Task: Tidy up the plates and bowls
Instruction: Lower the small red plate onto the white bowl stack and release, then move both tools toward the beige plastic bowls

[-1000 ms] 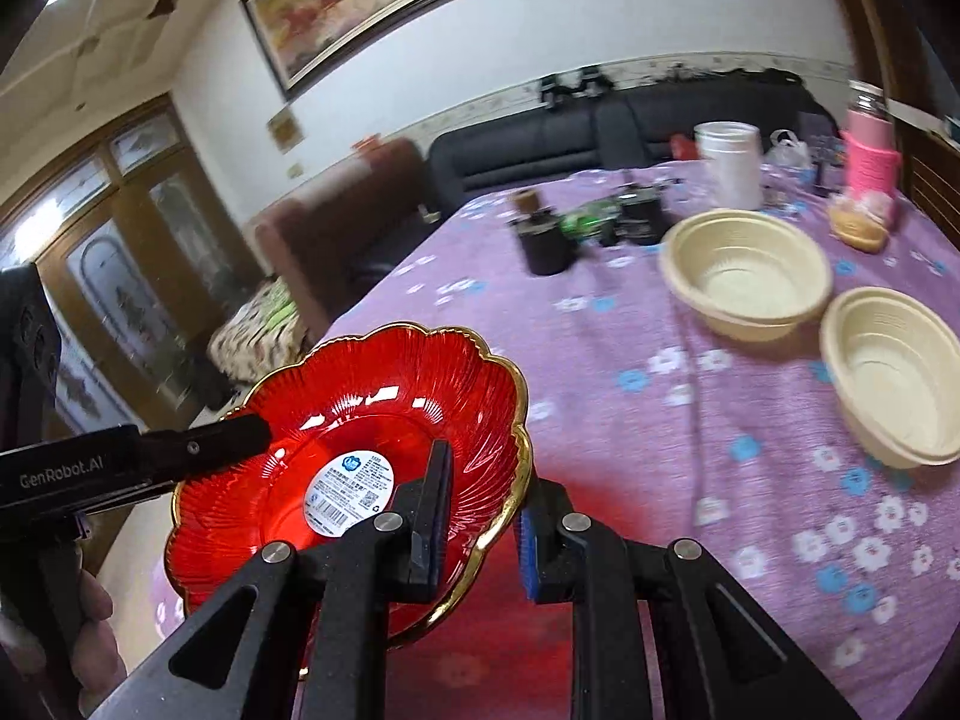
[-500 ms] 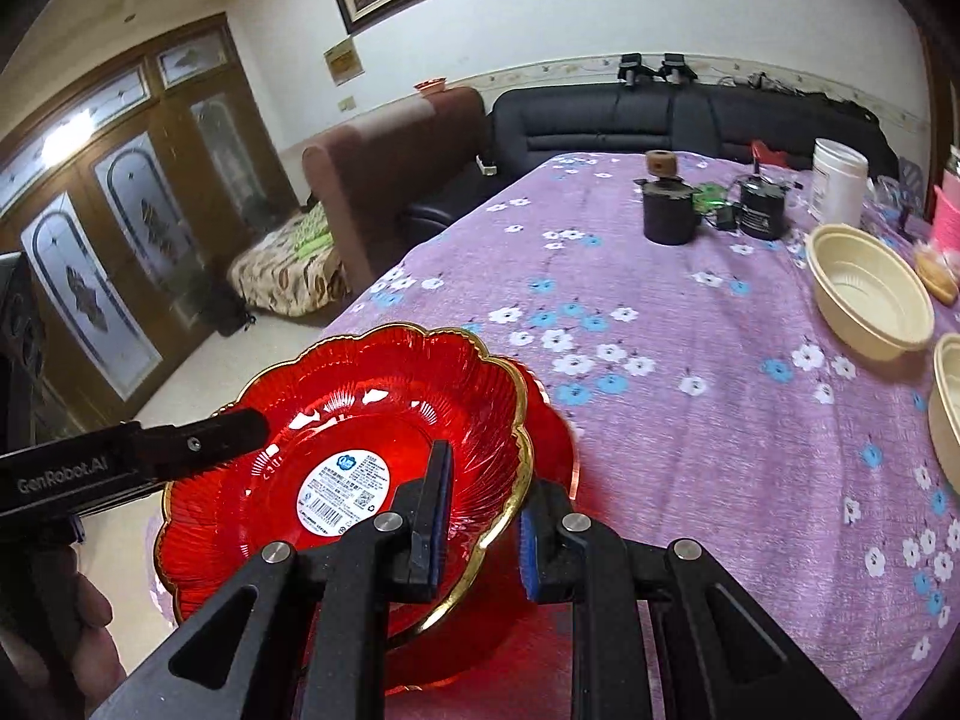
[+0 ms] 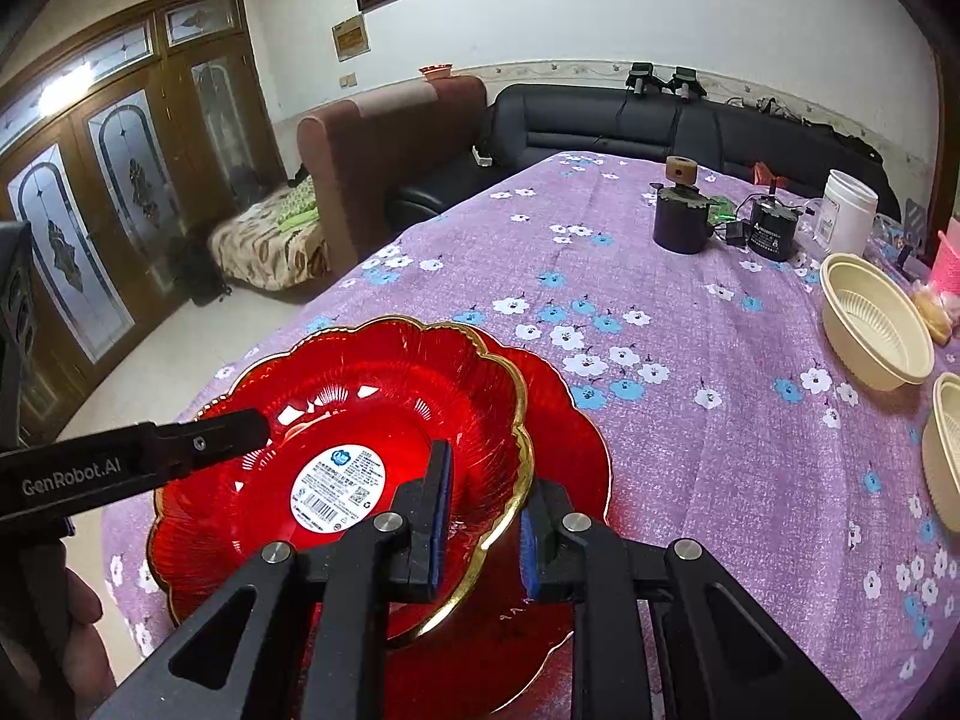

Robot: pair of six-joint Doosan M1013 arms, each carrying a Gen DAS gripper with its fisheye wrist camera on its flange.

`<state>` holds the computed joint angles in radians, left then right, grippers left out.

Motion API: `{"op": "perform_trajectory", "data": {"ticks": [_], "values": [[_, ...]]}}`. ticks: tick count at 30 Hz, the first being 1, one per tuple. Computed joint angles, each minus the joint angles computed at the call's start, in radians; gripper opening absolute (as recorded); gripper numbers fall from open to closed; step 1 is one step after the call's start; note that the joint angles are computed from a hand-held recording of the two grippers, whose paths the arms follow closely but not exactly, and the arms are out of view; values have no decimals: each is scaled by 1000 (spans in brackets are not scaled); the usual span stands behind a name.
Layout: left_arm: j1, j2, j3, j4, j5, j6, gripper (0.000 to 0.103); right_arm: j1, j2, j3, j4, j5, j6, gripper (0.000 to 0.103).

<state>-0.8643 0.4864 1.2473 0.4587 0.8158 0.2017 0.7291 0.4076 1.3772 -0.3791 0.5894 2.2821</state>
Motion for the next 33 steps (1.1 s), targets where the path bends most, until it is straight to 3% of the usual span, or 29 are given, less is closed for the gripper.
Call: {"op": "perform_trajectory", "data": {"ticks": [3, 8, 12, 17, 23, 30, 33], "values": [[2, 0, 0, -9, -1, 8, 40, 4, 1, -1, -27, 5, 20, 23], [2, -2, 1, -25, -15, 16, 44, 2, -4, 6, -1, -13, -1, 39], [-3, -6, 3, -17, -21, 13, 50, 8, -4, 9, -29, -16, 14, 42], [-12, -8, -1, 21, 0, -6, 58, 34, 15, -8, -192, 26, 76, 49], [-24, 16, -33, 102, 73, -14, 58, 66, 30, -8, -444, 68, 202, 60], [-27, -5, -8, 133, 49, -62, 59, 64, -3, 27, -527, 19, 325, 62], [-51, -24, 7, 252, 81, -146, 59, 60, -31, 53, -549, 10, 383, 67]]}}
